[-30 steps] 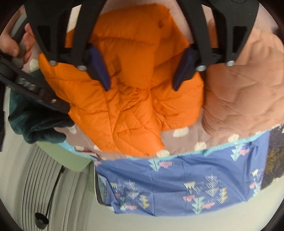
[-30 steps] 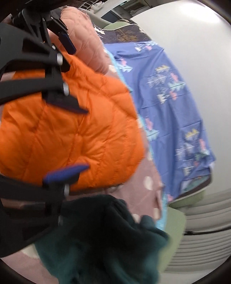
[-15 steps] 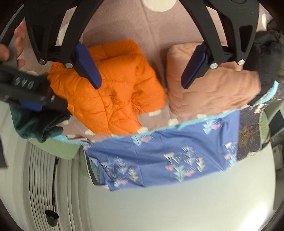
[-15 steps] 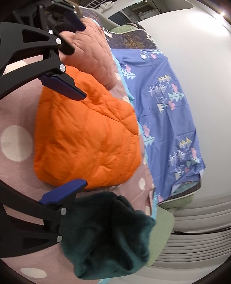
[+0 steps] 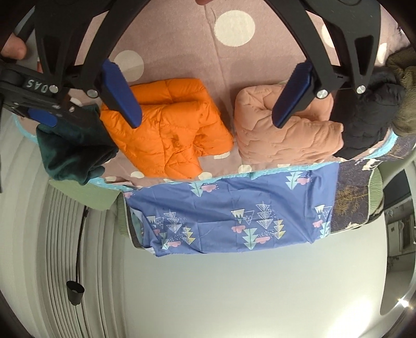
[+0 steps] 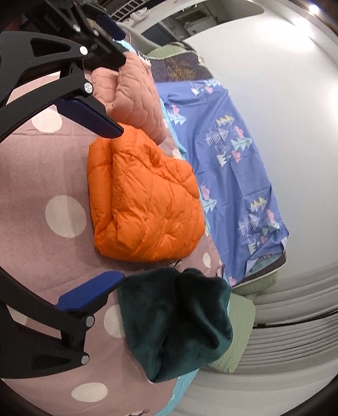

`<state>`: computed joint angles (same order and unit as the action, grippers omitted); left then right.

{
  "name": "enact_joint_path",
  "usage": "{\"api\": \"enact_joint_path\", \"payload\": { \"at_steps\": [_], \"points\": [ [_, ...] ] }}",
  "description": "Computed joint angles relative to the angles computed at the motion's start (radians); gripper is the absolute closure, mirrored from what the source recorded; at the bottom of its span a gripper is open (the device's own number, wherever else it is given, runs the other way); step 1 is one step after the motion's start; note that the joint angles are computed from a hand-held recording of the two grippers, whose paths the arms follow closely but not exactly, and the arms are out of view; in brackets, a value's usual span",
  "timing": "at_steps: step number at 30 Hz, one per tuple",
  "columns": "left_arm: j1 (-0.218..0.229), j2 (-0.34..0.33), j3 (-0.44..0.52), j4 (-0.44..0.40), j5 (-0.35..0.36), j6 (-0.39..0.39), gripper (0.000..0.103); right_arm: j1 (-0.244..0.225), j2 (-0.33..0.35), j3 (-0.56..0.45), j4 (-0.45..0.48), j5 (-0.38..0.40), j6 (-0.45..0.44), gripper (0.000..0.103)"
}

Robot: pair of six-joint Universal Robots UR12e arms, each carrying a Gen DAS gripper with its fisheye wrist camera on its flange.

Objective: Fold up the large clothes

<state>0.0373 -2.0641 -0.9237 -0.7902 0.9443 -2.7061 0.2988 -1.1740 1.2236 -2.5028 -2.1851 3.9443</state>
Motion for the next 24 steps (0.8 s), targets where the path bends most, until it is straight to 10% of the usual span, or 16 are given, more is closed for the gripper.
{"api": "enact_joint_path", "payload": {
  "at_steps": [24],
  "points": [
    [0.001, -0.023, 0.045, -0.101, 0.042, -0.015, 0.002, 0.017, 0.029, -0.051, 0.124, -0.045, -0.037, 0.001]
  ]
}}
